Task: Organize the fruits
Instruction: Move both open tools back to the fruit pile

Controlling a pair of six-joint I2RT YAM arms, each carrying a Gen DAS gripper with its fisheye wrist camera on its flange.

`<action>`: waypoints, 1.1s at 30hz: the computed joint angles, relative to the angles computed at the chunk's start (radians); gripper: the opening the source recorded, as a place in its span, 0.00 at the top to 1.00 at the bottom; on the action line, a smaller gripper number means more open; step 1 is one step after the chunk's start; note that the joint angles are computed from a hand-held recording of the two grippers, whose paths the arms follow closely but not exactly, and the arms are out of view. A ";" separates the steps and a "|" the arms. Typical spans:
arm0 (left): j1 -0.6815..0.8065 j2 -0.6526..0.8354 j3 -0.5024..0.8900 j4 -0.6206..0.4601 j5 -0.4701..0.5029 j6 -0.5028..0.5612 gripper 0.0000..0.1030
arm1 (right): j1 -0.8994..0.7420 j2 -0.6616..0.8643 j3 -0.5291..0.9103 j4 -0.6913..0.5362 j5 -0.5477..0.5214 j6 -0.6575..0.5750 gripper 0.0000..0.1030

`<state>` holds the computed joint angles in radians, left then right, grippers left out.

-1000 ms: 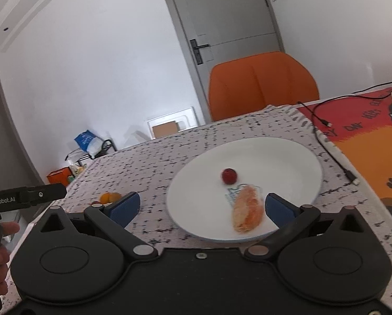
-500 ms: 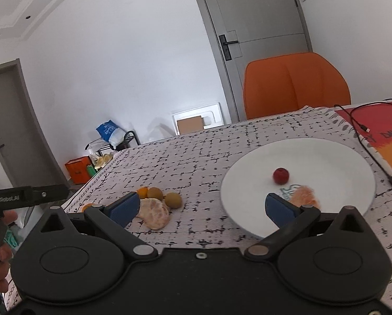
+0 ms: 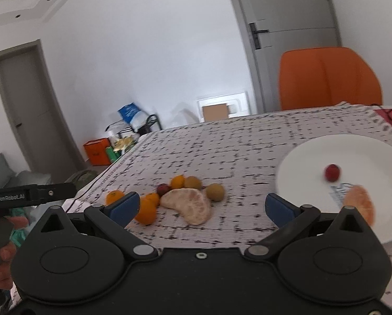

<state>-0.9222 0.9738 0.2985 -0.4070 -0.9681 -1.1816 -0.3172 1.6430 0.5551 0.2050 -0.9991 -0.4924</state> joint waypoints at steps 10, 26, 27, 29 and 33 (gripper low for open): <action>0.059 -0.087 -0.092 0.062 0.044 0.036 0.00 | 0.138 0.015 0.000 0.016 0.054 0.014 0.02; 0.215 -0.165 -0.194 0.199 0.138 0.173 0.02 | 0.340 0.076 0.016 0.083 0.173 0.094 0.28; 0.218 -0.168 -0.198 0.203 0.139 0.175 0.02 | 0.348 0.080 0.016 0.089 0.180 0.098 0.29; 0.224 -0.174 -0.204 0.212 0.142 0.182 0.03 | 0.361 0.092 0.020 0.096 0.190 0.102 0.32; 0.232 -0.191 -0.215 0.229 0.158 0.197 0.06 | 0.384 0.123 0.042 0.087 0.214 0.102 0.54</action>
